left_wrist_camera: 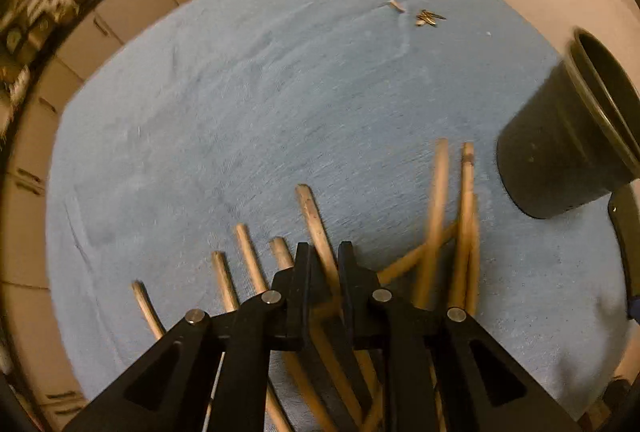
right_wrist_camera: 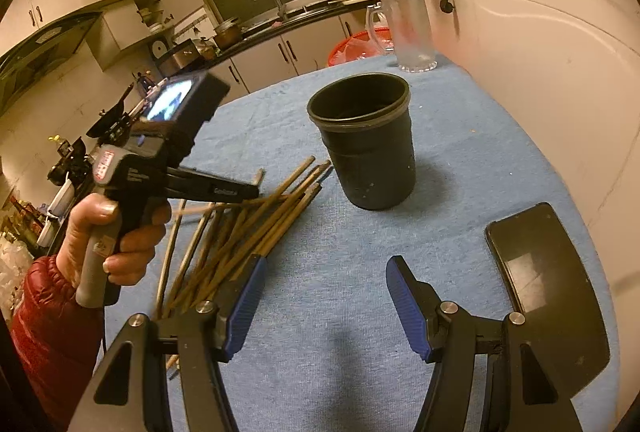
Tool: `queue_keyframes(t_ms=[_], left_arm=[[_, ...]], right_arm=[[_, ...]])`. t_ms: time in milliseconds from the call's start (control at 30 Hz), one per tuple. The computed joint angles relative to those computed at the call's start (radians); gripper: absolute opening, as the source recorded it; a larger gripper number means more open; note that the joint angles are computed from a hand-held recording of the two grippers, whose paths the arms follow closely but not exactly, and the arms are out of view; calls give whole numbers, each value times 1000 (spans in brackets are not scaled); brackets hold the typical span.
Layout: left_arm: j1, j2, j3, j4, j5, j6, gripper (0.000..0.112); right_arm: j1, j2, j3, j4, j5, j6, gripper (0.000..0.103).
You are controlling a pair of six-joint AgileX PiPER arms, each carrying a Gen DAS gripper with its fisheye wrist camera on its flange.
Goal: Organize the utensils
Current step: 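Grasp one wooden chopstick with the left gripper while the right gripper grasps another chopstick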
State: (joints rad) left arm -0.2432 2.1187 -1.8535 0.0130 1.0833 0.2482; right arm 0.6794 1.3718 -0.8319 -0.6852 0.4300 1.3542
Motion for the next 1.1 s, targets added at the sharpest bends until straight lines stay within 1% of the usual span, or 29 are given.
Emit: queue_keyframes(t_ms=[100, 167, 200, 233, 300, 400, 433, 500, 533, 567, 600, 633, 700, 767, 833, 867, 933, 1033, 1100], left_arm=[[45, -14, 0, -100, 30, 90, 16], [65, -48, 26, -160, 39, 175, 20], [62, -66, 44, -157, 36, 195, 28], [60, -84, 67, -158, 28, 222, 33], [41, -115, 114, -150, 9, 273, 35], [-8, -144, 182, -109, -38, 298, 35], [-34, -153, 210, -74, -64, 290, 35], [-74, -133, 211, 8, -93, 236, 35], [-89, -133, 212, 31, -110, 203, 34], [-101, -118, 190, 42, -97, 174, 30], [-107, -98, 163, 54, -81, 144, 20], [-111, -78, 136, 68, -78, 109, 14], [-106, -40, 82, 87, -54, 36, 8], [-73, -15, 32, 88, -2, -34, 8], [-37, -15, 22, 96, 21, -98, 8], [-7, -24, 30, 75, 25, -102, 8], [55, -46, 56, 1, 26, -64, 8], [150, -90, 106, -118, 17, 1, 7], [221, -129, 150, -193, 12, 48, 7]], right_arm=[[3, 3, 2, -7, -10, 10, 66], [5, 5, -4, -8, -3, 9, 66], [4, 5, -4, -7, -5, 8, 66], [3, 4, -4, -5, -7, 4, 66], [1, 7, -8, 0, -3, -3, 66], [-8, 11, -13, 31, -9, -32, 66], [-8, 15, -14, 37, -10, -39, 66], [-9, 17, -14, 37, -10, -39, 66], [-8, 17, -15, 39, -8, -41, 66], [-8, 19, -18, 43, -2, -47, 66], [-10, 19, -19, 49, 1, -53, 66], [-11, 18, -18, 56, 0, -59, 66], [-12, 18, -24, 73, 9, -80, 66], [-11, 21, -33, 83, 18, -99, 66], [-15, 33, -49, 109, 19, -129, 66], [-19, 48, -68, 144, 19, -170, 66], [-23, 74, -99, 195, 11, -231, 66], [-29, 141, -189, 285, 18, -342, 66], [-26, 193, -274, 341, 41, -421, 66]])
